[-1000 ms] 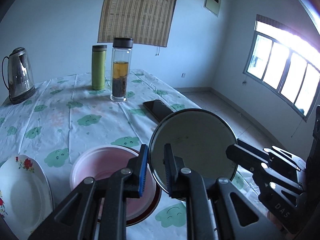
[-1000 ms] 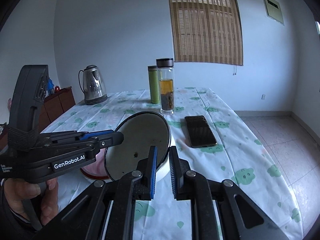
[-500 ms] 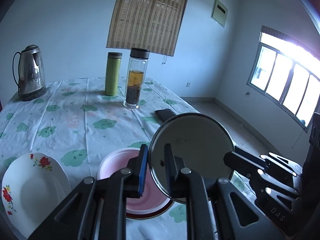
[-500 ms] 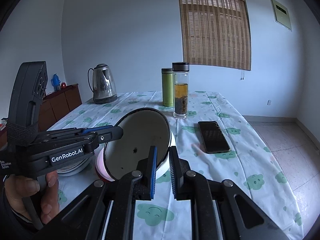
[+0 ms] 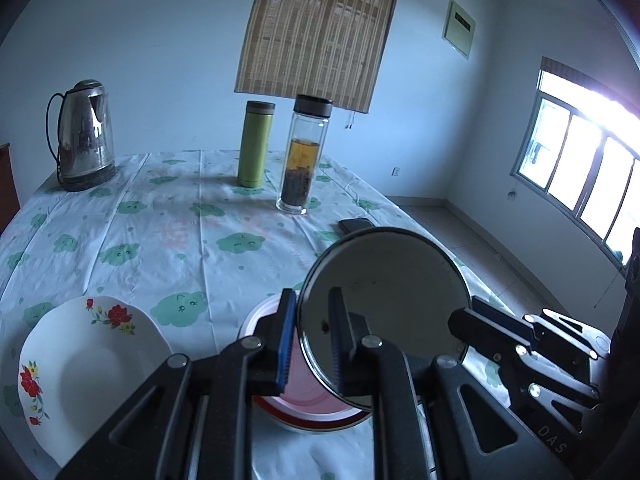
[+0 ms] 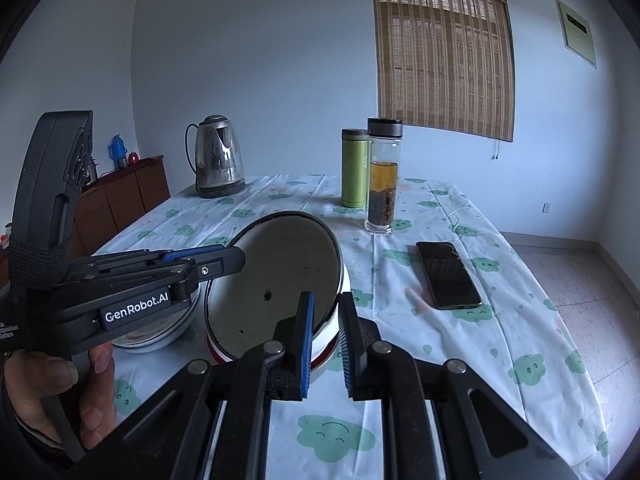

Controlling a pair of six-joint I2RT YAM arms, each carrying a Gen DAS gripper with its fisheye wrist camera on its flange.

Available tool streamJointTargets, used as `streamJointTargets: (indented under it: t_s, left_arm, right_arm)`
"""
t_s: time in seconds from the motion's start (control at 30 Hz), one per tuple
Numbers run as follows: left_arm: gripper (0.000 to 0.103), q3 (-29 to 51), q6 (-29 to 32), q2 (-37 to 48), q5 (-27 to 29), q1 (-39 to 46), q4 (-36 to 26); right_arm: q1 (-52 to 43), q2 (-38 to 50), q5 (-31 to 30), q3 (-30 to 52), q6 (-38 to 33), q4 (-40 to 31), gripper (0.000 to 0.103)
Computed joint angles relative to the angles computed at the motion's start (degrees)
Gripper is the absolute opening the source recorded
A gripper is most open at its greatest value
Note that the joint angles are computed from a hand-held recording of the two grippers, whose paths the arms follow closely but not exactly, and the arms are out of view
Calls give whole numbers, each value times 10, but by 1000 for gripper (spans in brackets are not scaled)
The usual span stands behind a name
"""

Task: Organize plates and bowls
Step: 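Lower the white enamel bowl into the pink bowl with the left gripper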

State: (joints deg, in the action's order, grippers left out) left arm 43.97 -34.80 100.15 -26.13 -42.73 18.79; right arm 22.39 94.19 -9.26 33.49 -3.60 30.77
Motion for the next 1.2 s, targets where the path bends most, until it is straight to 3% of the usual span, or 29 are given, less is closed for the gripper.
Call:
streamJointTargets:
  t_s: [1.2]
  left_arm:
    - [13, -3, -27, 19, 27, 33, -23]
  right_arm:
    - [25, 91, 12, 79, 0, -53, 13]
